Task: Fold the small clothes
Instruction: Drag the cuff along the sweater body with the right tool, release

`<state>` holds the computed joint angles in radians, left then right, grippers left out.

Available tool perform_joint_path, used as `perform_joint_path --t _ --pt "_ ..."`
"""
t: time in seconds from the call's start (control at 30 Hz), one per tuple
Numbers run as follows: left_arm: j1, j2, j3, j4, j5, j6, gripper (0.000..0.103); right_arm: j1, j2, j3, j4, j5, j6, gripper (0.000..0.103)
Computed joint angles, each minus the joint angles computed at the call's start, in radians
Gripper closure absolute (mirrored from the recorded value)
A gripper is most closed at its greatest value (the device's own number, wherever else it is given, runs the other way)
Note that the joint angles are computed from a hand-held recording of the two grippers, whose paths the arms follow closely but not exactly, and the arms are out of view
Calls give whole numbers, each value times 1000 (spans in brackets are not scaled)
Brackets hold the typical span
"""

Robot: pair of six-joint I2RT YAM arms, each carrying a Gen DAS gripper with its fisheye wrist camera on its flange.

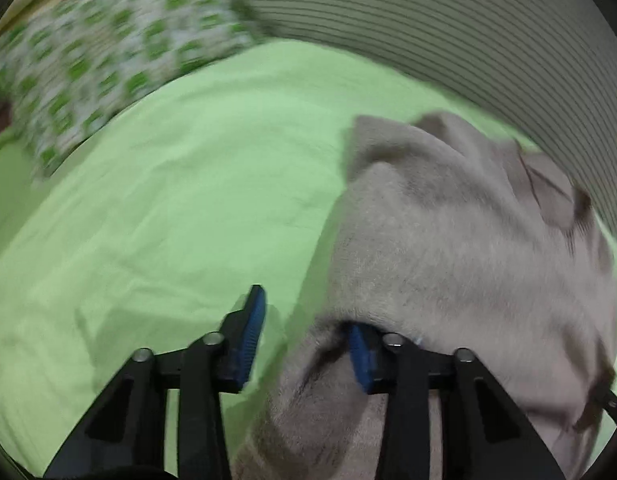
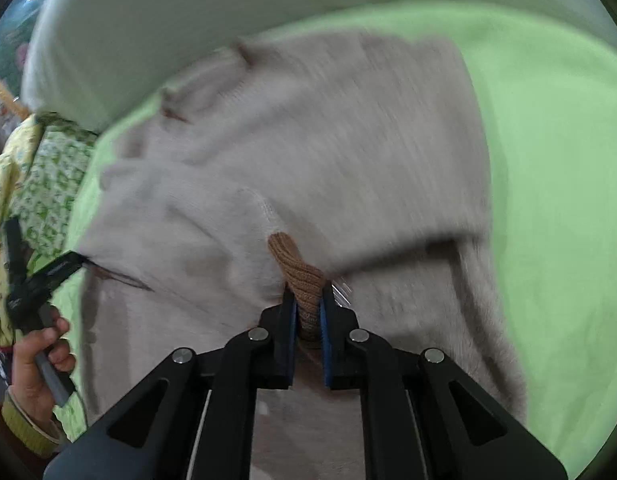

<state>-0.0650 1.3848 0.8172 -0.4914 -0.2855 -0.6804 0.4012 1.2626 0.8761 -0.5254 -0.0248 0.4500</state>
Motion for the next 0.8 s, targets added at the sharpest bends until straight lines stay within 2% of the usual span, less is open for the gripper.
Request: perform_joint_path --t 0.1,0.17,0.27,0.33,0.53,0.63,0.8 --pt "-12 -33 -6 -10 -17 -52 70 -1 -44 115 -38 -6 -55 93" --pt "-25 -54 -11 -21 -36 -68 70 -12 -43 243 -81 8 -124 93" --pt "-56 -67 -5 -38 -57 -101 70 -41 20 406 -172 52 -241 93" --pt "-81 -53 4 -54 -70 -115 70 -89 87 443 -220 51 -304 93" --pt "-76 -53 -29 -43 -60 -135 70 -208 217 335 -227 -33 -293 93" --pt "-64 -72 -39 -48 -50 -123 70 -223 214 282 -210 -86 -247 93" --pt "-56 -87 -43 -56 -24 -105 69 -298 188 283 -254 -237 -206 93"
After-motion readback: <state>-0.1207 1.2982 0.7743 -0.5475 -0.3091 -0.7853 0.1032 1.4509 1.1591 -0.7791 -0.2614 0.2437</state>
